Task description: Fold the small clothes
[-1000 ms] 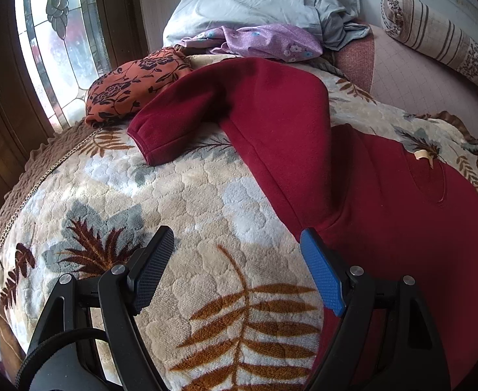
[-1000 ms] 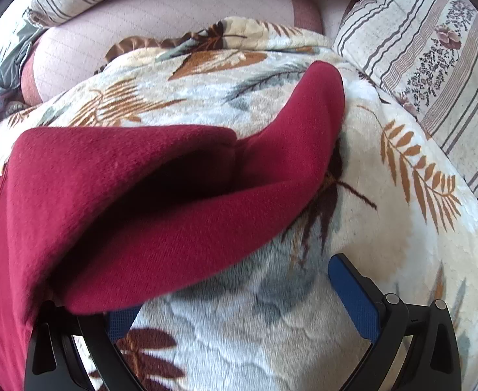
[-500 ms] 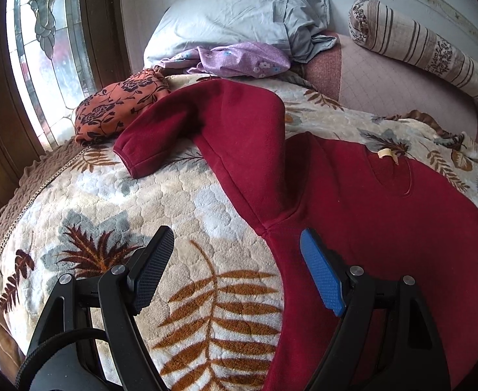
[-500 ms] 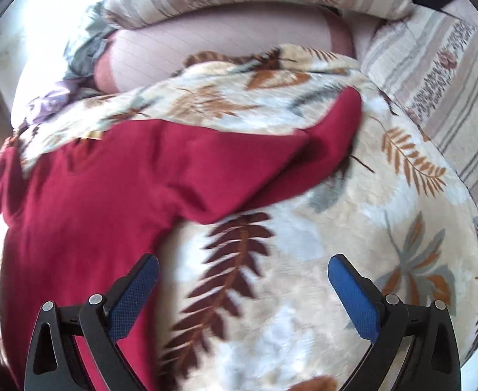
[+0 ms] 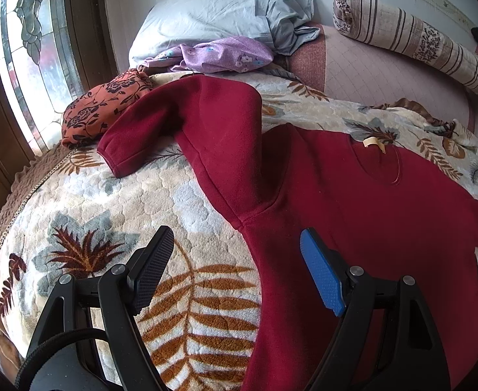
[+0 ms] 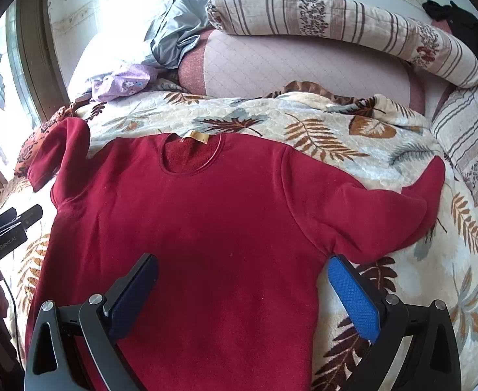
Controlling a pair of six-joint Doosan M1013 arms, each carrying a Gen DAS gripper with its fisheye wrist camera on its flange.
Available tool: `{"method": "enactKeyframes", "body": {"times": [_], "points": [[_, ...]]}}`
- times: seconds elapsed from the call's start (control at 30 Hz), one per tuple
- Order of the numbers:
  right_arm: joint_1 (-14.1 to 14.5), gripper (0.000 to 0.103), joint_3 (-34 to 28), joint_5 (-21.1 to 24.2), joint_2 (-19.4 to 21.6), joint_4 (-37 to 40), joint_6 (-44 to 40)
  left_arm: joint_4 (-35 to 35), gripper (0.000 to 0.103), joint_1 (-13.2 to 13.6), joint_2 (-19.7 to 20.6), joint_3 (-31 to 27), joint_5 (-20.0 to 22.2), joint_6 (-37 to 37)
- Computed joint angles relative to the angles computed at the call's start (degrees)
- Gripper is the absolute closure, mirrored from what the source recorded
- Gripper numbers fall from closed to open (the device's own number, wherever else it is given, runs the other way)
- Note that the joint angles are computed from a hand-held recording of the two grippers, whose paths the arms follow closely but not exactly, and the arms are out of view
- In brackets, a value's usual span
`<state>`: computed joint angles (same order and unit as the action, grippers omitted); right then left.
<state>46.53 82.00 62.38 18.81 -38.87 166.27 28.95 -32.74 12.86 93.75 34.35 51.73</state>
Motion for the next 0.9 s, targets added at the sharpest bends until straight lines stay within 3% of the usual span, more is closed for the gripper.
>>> {"method": "enactKeyframes", "body": {"times": [0.3,0.4,0.9], "points": [[0.2,0.0,-4.3,0.1,3.2,2.1,-3.3,0.4,0.022,-0.7,0.7,-0.3,0.7,0.9],[0.5,0.0,-6.0,2.3,4.2,1.9,-3.3,0.2,0.022,-0.7,0.8,-0.4,0.8,1.4],[0.7,0.0,-8.8,2.4,5.6,4.8,-4.5,-0.3,0.022,-0.8,1.3,-0.9,1.3,2.1]]}}
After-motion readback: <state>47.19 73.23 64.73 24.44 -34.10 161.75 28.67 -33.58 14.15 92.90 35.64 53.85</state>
